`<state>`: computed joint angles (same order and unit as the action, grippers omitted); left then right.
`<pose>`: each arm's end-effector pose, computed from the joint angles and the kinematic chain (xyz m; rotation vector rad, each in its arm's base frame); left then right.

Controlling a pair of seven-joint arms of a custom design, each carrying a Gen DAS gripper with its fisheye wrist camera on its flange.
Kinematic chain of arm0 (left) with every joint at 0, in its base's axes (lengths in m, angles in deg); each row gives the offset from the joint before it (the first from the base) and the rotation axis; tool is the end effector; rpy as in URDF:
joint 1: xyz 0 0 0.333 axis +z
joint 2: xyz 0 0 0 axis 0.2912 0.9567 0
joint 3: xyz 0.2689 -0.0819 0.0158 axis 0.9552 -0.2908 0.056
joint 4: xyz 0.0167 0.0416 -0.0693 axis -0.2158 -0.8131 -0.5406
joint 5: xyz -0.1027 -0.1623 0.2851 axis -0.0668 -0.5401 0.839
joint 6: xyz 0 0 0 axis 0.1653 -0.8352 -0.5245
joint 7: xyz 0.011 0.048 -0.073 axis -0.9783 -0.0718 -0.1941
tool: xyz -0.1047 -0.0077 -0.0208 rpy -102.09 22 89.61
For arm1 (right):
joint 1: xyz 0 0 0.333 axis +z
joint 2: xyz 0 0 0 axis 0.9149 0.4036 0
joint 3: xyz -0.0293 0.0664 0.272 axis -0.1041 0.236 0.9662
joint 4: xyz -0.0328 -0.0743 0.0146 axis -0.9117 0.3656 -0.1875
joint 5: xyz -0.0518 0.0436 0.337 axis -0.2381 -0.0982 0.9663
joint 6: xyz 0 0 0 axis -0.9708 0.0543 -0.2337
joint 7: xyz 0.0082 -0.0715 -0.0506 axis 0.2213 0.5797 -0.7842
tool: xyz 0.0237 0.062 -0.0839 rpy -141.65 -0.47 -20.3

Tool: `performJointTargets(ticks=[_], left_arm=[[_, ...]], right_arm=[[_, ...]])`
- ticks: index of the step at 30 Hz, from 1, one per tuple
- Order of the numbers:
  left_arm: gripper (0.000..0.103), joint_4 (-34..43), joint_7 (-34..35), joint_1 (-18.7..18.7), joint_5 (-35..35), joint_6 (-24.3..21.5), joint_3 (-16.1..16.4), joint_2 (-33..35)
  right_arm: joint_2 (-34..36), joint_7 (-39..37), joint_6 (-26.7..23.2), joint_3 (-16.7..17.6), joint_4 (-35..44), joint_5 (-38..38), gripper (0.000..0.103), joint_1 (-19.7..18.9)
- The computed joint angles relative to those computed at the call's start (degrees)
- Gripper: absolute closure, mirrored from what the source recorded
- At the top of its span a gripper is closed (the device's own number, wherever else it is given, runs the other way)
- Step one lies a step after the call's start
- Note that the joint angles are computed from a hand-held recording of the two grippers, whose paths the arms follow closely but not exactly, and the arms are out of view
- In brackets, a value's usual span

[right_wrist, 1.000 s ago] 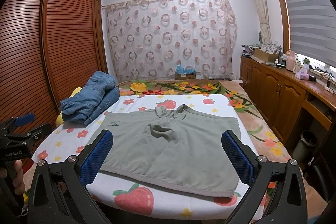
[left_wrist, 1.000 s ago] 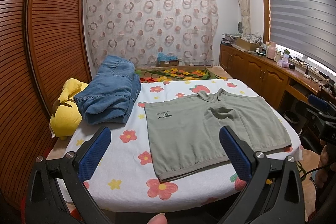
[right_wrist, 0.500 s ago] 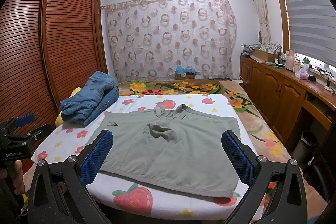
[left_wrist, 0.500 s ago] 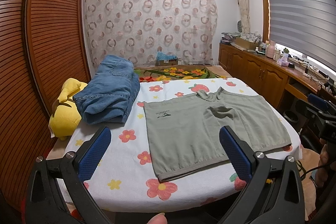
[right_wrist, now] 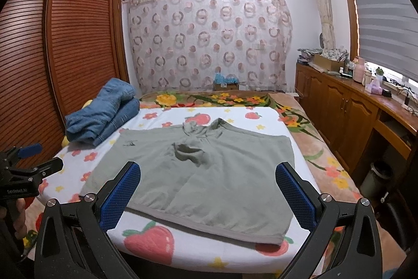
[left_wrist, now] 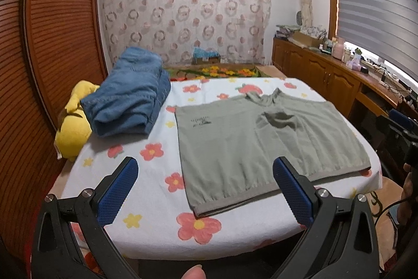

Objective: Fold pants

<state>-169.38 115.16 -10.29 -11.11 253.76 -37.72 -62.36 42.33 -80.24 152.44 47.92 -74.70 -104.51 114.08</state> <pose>0.5667 -0.3564 0.5190 -1.2173 2.1065 -1.1112 0.4502 0.4527 0.3592 -1.2288 1.7146 -1.1206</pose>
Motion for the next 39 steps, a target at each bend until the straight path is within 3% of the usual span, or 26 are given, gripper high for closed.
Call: performJointTargets(ticks=[10, 15, 18, 22, 27, 29, 32, 39], left_arm=[[0.0, 2.2, 3.9, 1.8, -4.1, -1.7, -2.1, 3.5], [0.0, 7.5, 9.2, 3.4, -7.1, -6.1, -4.7, 7.3], [0.0, 10.5, 11.0, 2.7, -7.3, -7.3, -4.3, 9.2], [0.0, 15.0, 16.5, 4.5, -11.4, -10.0, -7.5, 11.9], [0.0, 21.7, 20.0, 4.3, -14.4, -14.9, -8.2, 15.9], [0.0, 24.5, 20.2, 3.9, -15.0, -16.9, -7.8, 17.6], [0.0, 27.7, 19.9, 3.0, -14.8, -18.9, -6.8, 19.6], [0.0, 34.5, 18.7, 2.1, -13.7, -23.4, -5.5, 23.8]], right_arm=[[-0.6, -2.2, 1.4, -0.2, -0.4, 1.5, 0.0, -1.3], [-0.8, -3.6, 2.0, -0.3, -0.6, 2.4, 0.0, -2.1], [-1.1, -5.0, 3.7, -0.4, -0.7, 3.4, 0.0, -3.4], [-2.1, -7.1, 5.5, -0.5, -1.3, 4.1, 0.001, -4.7], [-3.4, -11.2, 11.6, -0.6, -2.7, 5.5, 0.015, -8.2], [-3.7, -13.2, 14.3, -0.8, -3.3, 6.8, 0.028, -9.7], [-4.2, -15.6, 18.2, -1.2, -3.7, 9.3, 0.039, -12.1], [-4.9, -20.9, 24.9, -2.5, -4.5, 17.8, 0.055, -17.7]])
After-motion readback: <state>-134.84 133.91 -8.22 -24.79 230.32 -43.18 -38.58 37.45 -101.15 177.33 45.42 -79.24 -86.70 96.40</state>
